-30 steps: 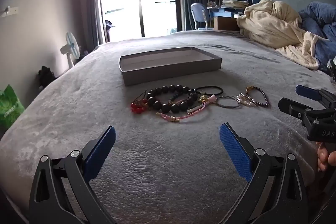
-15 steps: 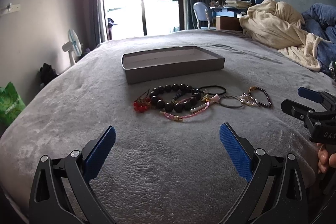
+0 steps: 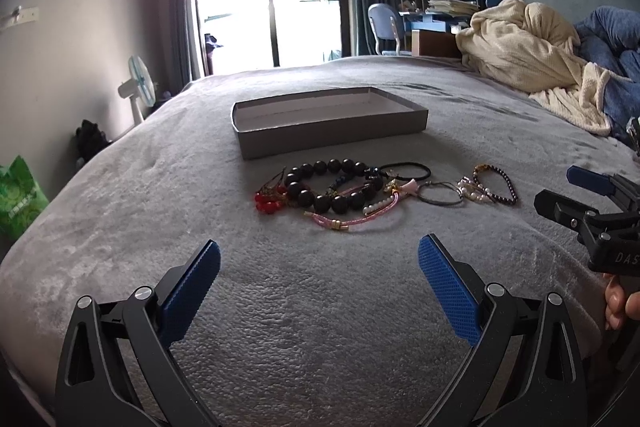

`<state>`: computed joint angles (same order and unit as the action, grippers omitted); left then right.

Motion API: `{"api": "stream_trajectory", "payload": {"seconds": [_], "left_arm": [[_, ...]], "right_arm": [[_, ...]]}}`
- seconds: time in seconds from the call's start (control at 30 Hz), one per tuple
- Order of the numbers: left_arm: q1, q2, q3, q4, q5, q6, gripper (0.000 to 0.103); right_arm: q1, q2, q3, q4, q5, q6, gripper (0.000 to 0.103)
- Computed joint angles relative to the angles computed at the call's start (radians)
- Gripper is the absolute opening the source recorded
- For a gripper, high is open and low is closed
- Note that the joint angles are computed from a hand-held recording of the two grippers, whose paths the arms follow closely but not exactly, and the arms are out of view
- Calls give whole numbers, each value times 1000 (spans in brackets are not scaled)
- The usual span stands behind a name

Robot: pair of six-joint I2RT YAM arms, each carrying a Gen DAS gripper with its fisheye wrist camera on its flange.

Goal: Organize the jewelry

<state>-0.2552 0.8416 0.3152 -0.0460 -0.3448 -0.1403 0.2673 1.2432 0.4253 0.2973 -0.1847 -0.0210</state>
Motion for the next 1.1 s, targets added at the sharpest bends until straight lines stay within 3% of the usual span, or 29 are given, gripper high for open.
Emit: {"api": "stream_trajectory", "payload": {"seconds": [0.03,0.93,1.1], "left_arm": [[24,24,-10,39,18,14,98],[-1,36,-4,29,-18,7,98],[29,39,13,13,21,-1,98]], "right_arm": [[1,0,1,-2,1,0,98],[-8,1,8,-13,-5,-5,98],[-5,8,13,-23,-4,-13,98]]}}
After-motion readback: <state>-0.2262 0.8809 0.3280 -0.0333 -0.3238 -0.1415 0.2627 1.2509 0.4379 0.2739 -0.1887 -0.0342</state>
